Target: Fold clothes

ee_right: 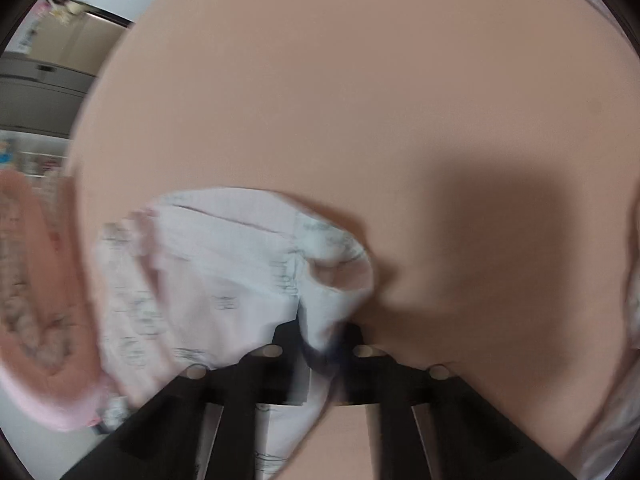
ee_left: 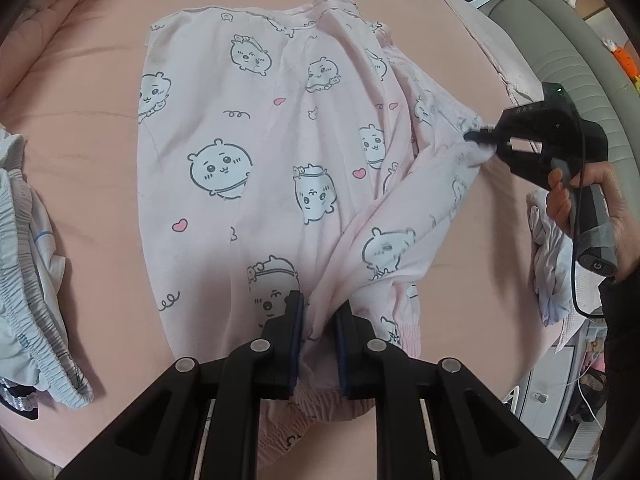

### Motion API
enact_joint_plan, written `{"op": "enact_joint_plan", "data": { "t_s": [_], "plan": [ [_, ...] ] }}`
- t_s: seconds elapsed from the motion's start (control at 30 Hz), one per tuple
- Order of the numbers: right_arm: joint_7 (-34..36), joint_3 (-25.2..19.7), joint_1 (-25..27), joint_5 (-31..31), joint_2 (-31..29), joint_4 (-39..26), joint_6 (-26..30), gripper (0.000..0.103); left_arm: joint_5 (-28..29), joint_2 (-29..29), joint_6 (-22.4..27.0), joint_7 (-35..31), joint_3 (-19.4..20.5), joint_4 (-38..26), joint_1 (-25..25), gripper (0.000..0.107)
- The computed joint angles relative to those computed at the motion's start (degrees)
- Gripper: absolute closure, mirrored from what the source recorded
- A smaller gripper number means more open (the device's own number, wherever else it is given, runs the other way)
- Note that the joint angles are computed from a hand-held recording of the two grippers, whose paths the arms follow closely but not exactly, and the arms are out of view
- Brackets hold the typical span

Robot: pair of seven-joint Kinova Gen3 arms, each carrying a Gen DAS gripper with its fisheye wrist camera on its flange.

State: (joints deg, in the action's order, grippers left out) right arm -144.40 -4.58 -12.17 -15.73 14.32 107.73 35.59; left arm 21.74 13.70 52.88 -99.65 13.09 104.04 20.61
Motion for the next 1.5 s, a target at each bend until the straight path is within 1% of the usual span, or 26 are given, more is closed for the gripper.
{"op": "enact_joint_plan", "data": {
  "t_s": [0.03, 0.13, 0.2, 0.23, 0.3, 0.33, 0.37, 0.43, 0.5, 0.63, 0.73, 0.8, 0.87, 0.93, 1.03, 1.13, 1.2, 1.23, 1.3, 1.33, 1.37, 1.4, 1.43, 1.47, 1.5],
  "plan": [
    [-0.05, -0.17, 0.10, 0.23, -0.27, -0.10, -0.32, 0.100, 0.24, -0.45, 0.45, -0.67, -0.09, 0.23, -0.52, 0.095],
    [-0.79, 0.06, -1.11, 3.83, -0.36, -2.55, 0.67, 0.100, 1.12, -1.44, 1.50, -2.38, -0.34, 0.75, -1.63, 0.095],
    [-1.00, -0.02, -1.47, 4.62, -0.63, -3.88, 0.18, 0.100, 1.85, -1.81, 1.91, -3.18, -0.44, 0.97, -2.04, 0.095],
    [-0.61, -0.38, -1.34, 4.85, -0.48, -5.13, 0.35, 0.100, 2.57, -2.08, 2.29, -3.79, -0.54, 1.18, -2.48, 0.095],
    [-1.13, 0.16, -2.79, 6.92, -0.39, -7.62, 0.44, 0.100, 4.15, -2.00, 2.65, -4.17, -0.57, 1.35, -2.85, 0.095],
    [-0.49, -0.38, -2.86, 7.63, 0.05, -9.47, 0.72, 0.100, 4.97, -2.34, 3.05, -4.73, -0.71, 1.64, -3.35, 0.095],
    [-0.59, 0.06, -3.98, 9.05, 0.53, -11.45, 1.39, 0.100, 5.76, -2.70, 3.48, -5.30, -0.88, 1.93, -3.84, 0.095],
    [0.30, -0.08, -5.36, 11.11, 1.83, -15.72, 2.46, 0.100, 6.90, -3.51, 4.10, -6.17, -1.27, 2.51, -4.58, 0.095],
    [0.67, -0.22, -6.77, 12.76, 3.88, -20.32, 3.33, 0.100, 6.69, -4.55, 4.32, -6.33, -1.69, 2.99, -4.77, 0.095],
    [0.65, -0.44, -11.01, 15.72, 7.38, -25.21, 2.77, 0.100, 6.84, -6.24, 4.95, -6.75, -2.93, 4.35, -5.99, 0.095],
    [0.61, 0.03, -13.96, 16.99, 11.31, -31.04, 4.54, 0.100, 7.18, -7.51, 5.30, -7.02, -4.09, 6.03, -7.44, 0.095],
    [1.73, -1.05, -14.33, 16.22, 14.28, -35.19, 5.30, 0.100, 7.29, -8.57, 5.54, -7.46, -4.98, 7.30, -8.62, 0.095],
    [1.04, -0.16, -16.68, 16.85, 15.35, -37.98, 7.78, 0.100, 7.31, -9.57, 5.82, -8.04, -5.86, 8.43, -9.83, 0.095],
    [1.63, 0.75, -18.59, 17.25, 17.84, -42.62, 10.39, 0.100, 7.93, -10.54, 6.33, -9.03, -6.74, 9.38, -11.15, 0.095],
    [2.87, 1.09, -19.79, 17.40, 19.73, -47.09, 13.63, 0.100, 8.53, -12.22, 6.99, -10.39, -7.75, 10.54, -12.65, 0.095],
    [3.90, 0.03, -20.00, 17.76, 20.25, -48.60, 14.12, 0.100, 8.09, -13.62, 7.85, -11.24, -8.17, 11.33, -13.22, 0.095],
    [3.94, 0.76, -21.86, 19.16, 21.99, -52.26, 17.22, 0.100, 8.12, -13.91, 8.50, -12.17, -8.43, 11.92, -13.46, 0.095],
    [3.33, 0.22, -22.37, 20.64, 23.00, -54.44, 19.13, 0.099, 8.45, -13.94, 8.78, -12.76, -8.62, 12.29, -13.66, 0.095],
    [2.65, 1.14, -23.83, 21.02, 25.24, -58.93, 23.79, 0.097, 9.84, -13.34, 9.26, -14.28, -9.02, 12.86, -14.18, 0.095],
    [3.18, 2.59, -24.78, 19.94, 26.63, -61.30, 26.12, 0.091, 10.66, -12.90, 9.54, -15.03, -9.17, 13.08, -14.50, 0.095],
    [3.47, 3.10, -25.27, 19.49, 28.01, -63.63, 28.45, 0.082, 10.74, -12.32, 9.80, -14.85, -9.05, 12.93, -14.67, 0.094],
    [3.60, 3.64, -25.65, 18.66, 29.09, -65.38, 30.78, 0.051, 9.90, -12.12, 9.53, -13.92, -8.72, 12.73, -14.39, 0.094],
    [3.82, 3.47, -25.74, 18.20, 29.85, -66.67, 32.50, 0.028, 8.25, -11.92, 9.31, -12.16, -7.42, 12.16, -14.63, 0.093],
    [4.05, 2.68, -25.64, 18.63, 29.99, -67.22, 33.28, 0.025, 5.92, -12.25, 8.17, -10.31, -6.67, 11.93, -13.80, 0.093],
    [4.09, 2.23, -25.74, 19.36, 29.56, -66.72, 33.14, 0.025, 3.59, -12.60, 6.77, -8.54, -6.97, 11.88, -11.92, 0.091]
  ]
}}
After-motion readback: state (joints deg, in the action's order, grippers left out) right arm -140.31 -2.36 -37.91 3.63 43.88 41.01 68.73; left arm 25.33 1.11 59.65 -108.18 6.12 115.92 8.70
